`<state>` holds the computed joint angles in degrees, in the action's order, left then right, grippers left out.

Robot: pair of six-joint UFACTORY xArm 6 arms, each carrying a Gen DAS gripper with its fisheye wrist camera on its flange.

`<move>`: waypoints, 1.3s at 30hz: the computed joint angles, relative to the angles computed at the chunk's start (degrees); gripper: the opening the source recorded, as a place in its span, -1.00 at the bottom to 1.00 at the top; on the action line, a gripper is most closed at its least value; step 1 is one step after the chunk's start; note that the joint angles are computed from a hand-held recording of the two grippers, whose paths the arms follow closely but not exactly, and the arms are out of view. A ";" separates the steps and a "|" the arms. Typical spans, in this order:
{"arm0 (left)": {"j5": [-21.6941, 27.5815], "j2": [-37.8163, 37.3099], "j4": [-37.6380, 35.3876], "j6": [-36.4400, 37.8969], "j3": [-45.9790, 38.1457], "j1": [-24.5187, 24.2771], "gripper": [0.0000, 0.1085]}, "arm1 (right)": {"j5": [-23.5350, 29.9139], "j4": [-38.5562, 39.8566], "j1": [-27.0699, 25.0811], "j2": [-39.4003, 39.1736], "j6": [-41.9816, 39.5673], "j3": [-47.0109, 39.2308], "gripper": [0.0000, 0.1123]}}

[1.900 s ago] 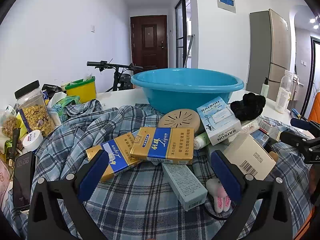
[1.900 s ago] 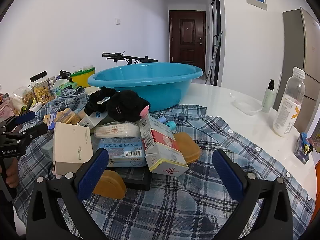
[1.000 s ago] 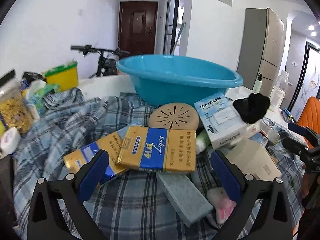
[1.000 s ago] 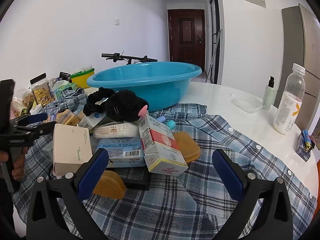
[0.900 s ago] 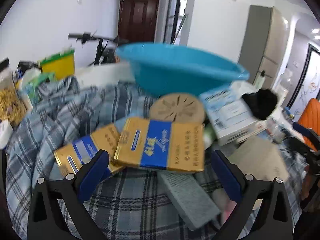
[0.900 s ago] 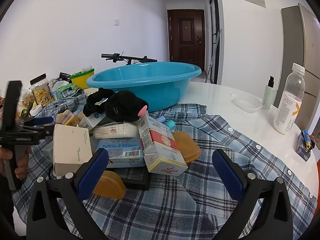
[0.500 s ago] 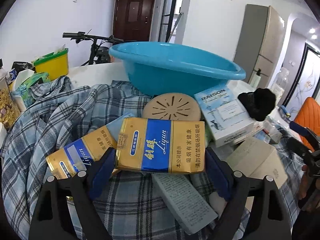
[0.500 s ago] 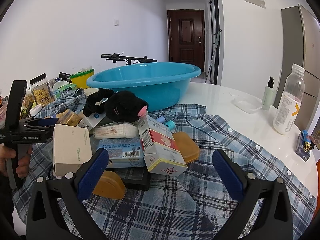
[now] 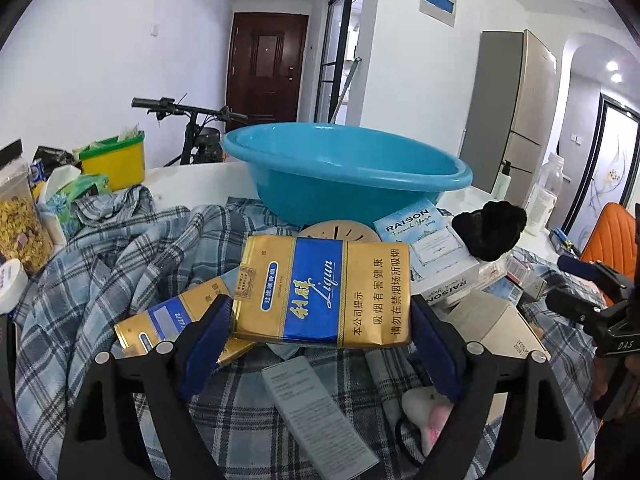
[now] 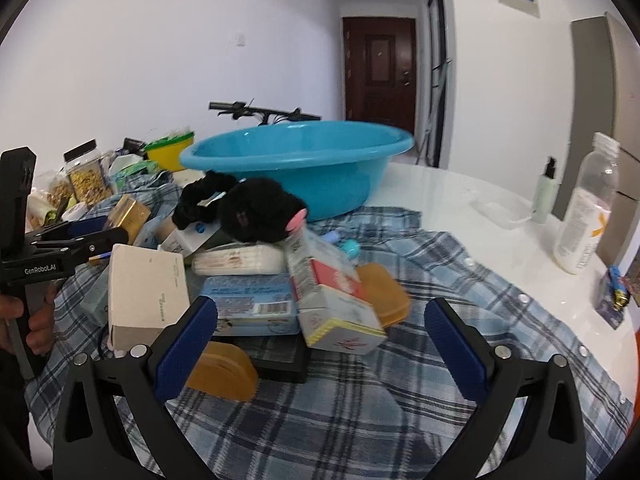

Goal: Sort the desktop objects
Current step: 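Grasp the Liqun box with the left gripper while the right gripper grasps the black scrunchie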

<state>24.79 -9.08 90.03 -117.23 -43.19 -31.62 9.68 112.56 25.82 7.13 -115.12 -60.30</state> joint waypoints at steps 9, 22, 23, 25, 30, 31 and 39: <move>-0.37 -0.69 1.48 -2.66 0.90 0.17 0.63 | 13.23 -9.47 -1.13 1.92 12.62 -4.09 0.83; 0.15 -0.64 1.57 -2.71 0.79 -0.45 0.63 | 15.27 -17.72 -2.18 12.38 28.35 -14.43 -0.27; 0.07 -0.74 1.78 -2.91 0.87 -0.36 0.63 | 15.83 -16.90 -2.48 12.19 27.61 -14.10 -0.28; 0.27 -0.76 1.99 -3.23 0.87 -0.51 0.63 | 15.31 -15.17 -2.42 11.75 25.49 -13.54 -0.29; 0.65 -0.89 2.18 -3.53 0.94 -0.65 0.63 | 14.25 -8.61 -1.73 9.50 17.50 -11.24 -0.29; 0.64 -0.86 2.46 -3.82 0.88 -0.68 0.63 | 14.52 -7.29 -1.87 9.08 16.15 -10.82 -0.29; 7.61 -2.81 0.46 -0.62 0.86 -3.68 0.63 | 15.76 -2.91 -2.48 7.99 12.74 -10.06 -0.29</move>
<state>32.40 -11.89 90.48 -117.85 -42.33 -35.30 25.44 109.65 23.34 15.12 -102.38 -70.36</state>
